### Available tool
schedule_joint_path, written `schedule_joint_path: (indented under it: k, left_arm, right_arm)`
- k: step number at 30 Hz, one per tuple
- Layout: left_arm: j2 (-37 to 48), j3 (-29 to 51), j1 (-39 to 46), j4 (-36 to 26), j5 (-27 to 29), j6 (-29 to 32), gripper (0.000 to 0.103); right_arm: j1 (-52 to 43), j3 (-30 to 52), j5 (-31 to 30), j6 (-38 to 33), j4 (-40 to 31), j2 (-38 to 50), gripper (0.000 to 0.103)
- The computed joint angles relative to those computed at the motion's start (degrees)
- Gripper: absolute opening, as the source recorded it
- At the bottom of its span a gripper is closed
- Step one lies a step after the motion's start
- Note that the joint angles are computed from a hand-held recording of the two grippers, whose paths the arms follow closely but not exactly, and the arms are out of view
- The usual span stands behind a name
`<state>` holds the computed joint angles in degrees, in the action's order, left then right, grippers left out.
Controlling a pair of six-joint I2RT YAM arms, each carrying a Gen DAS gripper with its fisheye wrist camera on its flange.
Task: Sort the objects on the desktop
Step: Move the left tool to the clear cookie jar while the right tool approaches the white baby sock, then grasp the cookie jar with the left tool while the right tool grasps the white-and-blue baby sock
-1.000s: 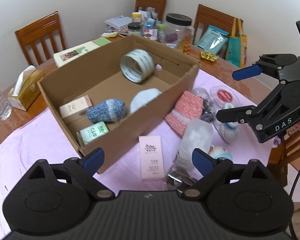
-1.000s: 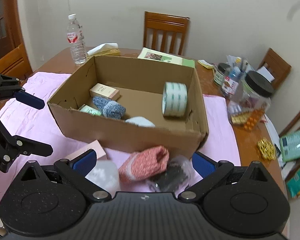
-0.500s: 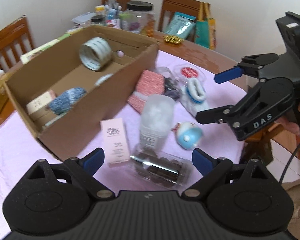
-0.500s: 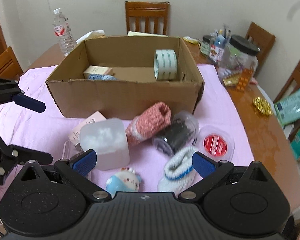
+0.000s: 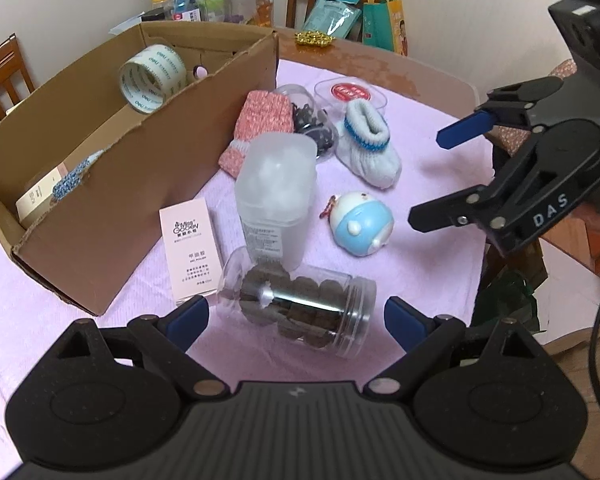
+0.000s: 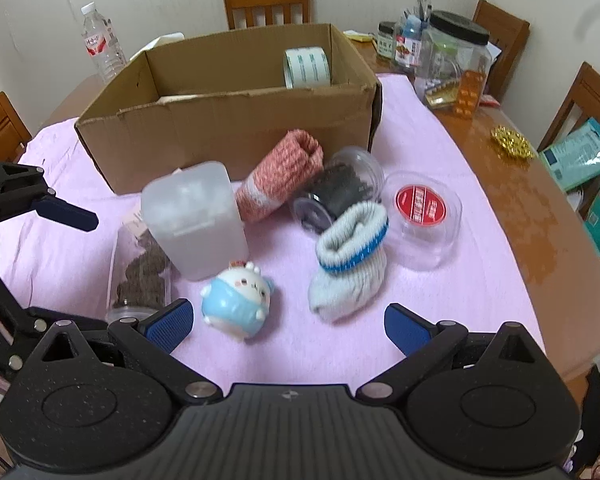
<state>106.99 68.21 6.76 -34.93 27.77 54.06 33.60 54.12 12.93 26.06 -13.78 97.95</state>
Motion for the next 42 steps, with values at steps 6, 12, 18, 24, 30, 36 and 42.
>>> schedule_joint_path:
  k: [6,12,18,24,30,36,42]
  left_arm:
    - [1.6,0.7,0.3,0.3,-0.2,1.2,0.095]
    - [2.8,0.9,-0.3,0.7,-0.9,2.8,0.095]
    - [4.3,1.7,-1.4,1.1,-1.2,3.5,0.095]
    - [5.5,1.9,-2.5,1.9,-1.7,4.2,0.098]
    - [5.6,1.0,-3.4,3.7,-2.1,4.3,0.100]
    - [6.4,1.8,-3.1,3.1,-1.3,1.9,0.100]
    - [6.3,2.8,-1.5,1.5,1.7,1.8,0.095]
  right_arm:
    - [0.4,-0.6,-1.2,0.9,0.6,0.9,0.103]
    - [0.8,-1.1,-1.9,1.0,0.7,1.8,0.103]
    - [0.4,-1.1,-2.6,1.9,0.8,2.3,0.103]
    - [0.4,-0.8,-2.8,2.4,0.4,3.0,0.103]
    - [0.4,-0.6,-3.2,3.0,0.5,4.2,0.103]
    - [0.3,0.2,-3.6,3.1,0.7,5.6,0.103]
    - [0.3,1.0,-3.3,2.2,0.8,6.2,0.103]
